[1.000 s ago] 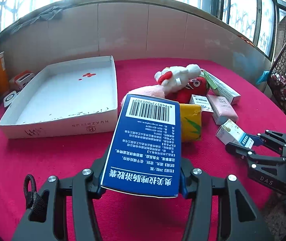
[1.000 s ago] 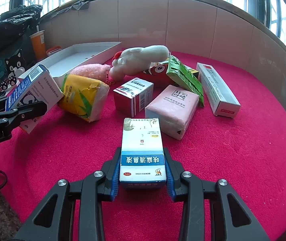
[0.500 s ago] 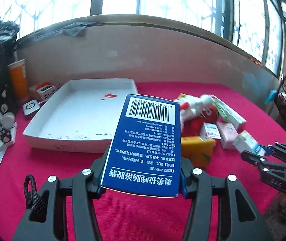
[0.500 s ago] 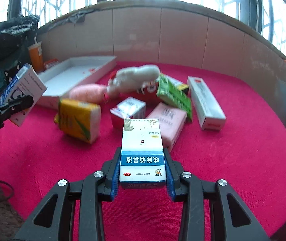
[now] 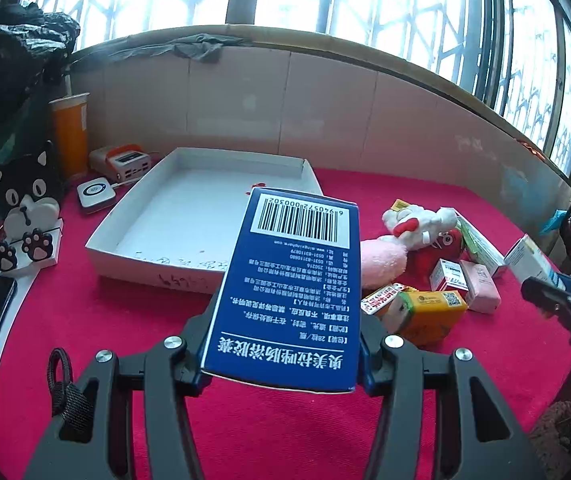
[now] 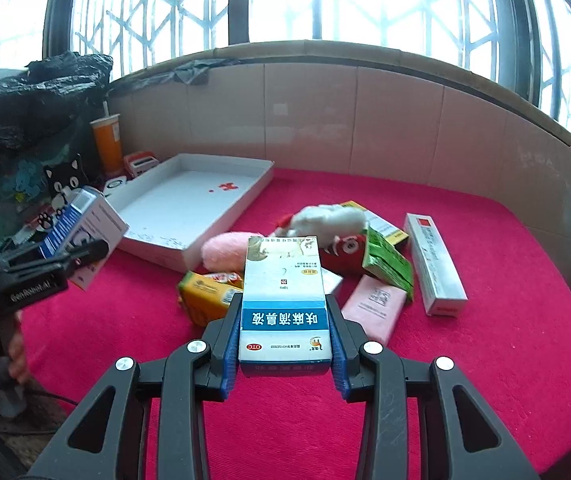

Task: Organize objects
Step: 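Carry the blue box with the left tool while the right tool carries its box to the white tray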

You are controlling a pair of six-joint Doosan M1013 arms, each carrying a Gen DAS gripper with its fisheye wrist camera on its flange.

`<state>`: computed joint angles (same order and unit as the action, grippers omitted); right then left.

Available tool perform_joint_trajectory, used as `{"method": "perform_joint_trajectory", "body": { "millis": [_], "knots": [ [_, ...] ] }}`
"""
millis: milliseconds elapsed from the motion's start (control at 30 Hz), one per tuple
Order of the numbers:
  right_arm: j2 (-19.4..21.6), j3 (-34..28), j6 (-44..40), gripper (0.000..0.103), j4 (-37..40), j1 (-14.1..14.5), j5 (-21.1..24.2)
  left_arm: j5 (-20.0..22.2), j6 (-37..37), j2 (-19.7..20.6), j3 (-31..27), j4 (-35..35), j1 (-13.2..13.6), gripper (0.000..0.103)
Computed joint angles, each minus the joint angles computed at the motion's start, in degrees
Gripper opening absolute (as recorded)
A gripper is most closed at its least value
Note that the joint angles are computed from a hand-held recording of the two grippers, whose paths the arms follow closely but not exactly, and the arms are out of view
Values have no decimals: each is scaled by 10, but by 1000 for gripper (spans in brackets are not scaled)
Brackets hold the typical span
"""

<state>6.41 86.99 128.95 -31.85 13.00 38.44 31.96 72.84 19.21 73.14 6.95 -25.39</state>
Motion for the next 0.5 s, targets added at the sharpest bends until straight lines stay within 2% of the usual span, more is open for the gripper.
{"method": "perform_joint_trajectory", "body": {
  "millis": [200, 400, 500],
  "knots": [
    [-2, -8, -1, 40, 4, 0, -16, 2, -23, 0, -5, 26, 2, 53],
    [5, -25, -1, 40, 36, -6, -25, 18, -69, 3, -22, 110, -2, 53],
    [9, -32, 21, 40, 24, -4, -23, 36, -76, 9, -35, 136, -3, 53]
  ]
}}
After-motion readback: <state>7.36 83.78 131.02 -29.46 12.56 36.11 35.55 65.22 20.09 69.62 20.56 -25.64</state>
